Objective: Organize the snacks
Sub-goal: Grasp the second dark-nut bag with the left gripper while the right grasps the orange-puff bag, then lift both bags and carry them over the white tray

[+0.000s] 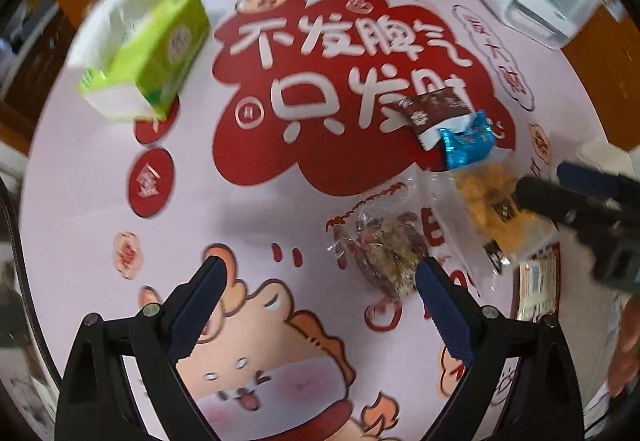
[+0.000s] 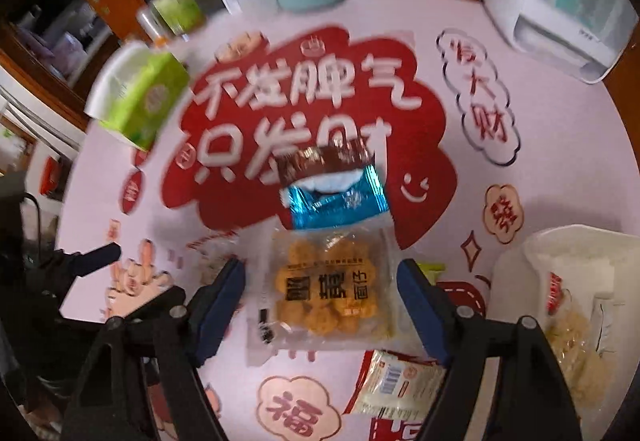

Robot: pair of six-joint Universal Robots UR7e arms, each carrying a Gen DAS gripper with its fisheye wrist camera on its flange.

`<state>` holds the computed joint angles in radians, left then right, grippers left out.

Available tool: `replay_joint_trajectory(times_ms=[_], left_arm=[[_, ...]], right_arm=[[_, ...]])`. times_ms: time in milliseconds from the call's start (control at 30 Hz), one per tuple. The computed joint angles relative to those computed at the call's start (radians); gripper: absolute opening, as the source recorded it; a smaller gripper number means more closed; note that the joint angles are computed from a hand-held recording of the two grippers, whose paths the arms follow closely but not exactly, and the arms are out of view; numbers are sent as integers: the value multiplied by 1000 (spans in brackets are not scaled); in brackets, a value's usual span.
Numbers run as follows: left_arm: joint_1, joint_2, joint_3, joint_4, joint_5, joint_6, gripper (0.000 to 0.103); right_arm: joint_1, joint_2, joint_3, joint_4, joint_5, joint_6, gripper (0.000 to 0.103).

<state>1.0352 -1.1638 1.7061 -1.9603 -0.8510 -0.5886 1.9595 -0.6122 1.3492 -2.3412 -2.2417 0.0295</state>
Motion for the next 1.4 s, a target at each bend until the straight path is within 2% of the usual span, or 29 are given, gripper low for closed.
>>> replay_joint_trajectory(times_ms=[133, 233, 300, 367, 500, 567, 633, 667, 700, 733, 767, 800, 900, 1033, 1133, 1300, 1400], left_arm=[[33, 27, -1, -35, -34, -34, 95], [52, 36, 5, -88, -80, -29, 97], [50, 44, 9, -111, -73, -28, 98], [51, 55, 0, -107, -76, -33, 98], [48, 81, -18, -89, -62, -32, 98], [40, 85, -12, -88, -53, -26, 98], [31, 92, -11, -76, -23, -35, 98], [32, 94, -12, -73, -22, -42, 94], [36, 92, -10, -82, -38, -50, 86], [32, 90, -5, -85, -24, -59, 80], [26, 88, 1, -85, -1, -69, 61], [22, 85, 6, -93, 5, -56, 37], [29, 71, 11, -107, -39, -47, 37], [23, 39, 43, -100, -28, -82, 36], [3, -9, 83, -117, -33, -89, 36], [-78, -84, 129, -121, 24, -81, 36], [-134, -125, 148, -129, 50, -69, 36]], right_arm=[[-19, 38, -46, 110, -12, 45, 79], [-21, 51, -55, 115, -37, 42, 81], [-28, 58, -64, 123, -47, 56, 85], [-43, 58, -71, 141, -12, 80, 89], [-52, 59, -77, 159, 7, 94, 89], [-53, 50, -71, 163, 36, 88, 76], [-53, 40, -63, 161, 51, 97, 69], [-54, 33, -55, 153, 59, 95, 64], [-55, 23, -45, 143, 63, 101, 59], [-57, 10, -32, 132, 71, 107, 51], [-59, -3, -22, 124, 81, 110, 43], [-64, -14, -14, 117, 97, 111, 41], [-72, -49, 24, 92, 143, 111, 33], [-69, -83, 71, 46, 177, 113, 26], [-53, -97, 94, 19, 175, 92, 23], [-21, -144, 166, -42, 152, 51, 21], [8, -191, 231, -121, 132, 20, 21]])
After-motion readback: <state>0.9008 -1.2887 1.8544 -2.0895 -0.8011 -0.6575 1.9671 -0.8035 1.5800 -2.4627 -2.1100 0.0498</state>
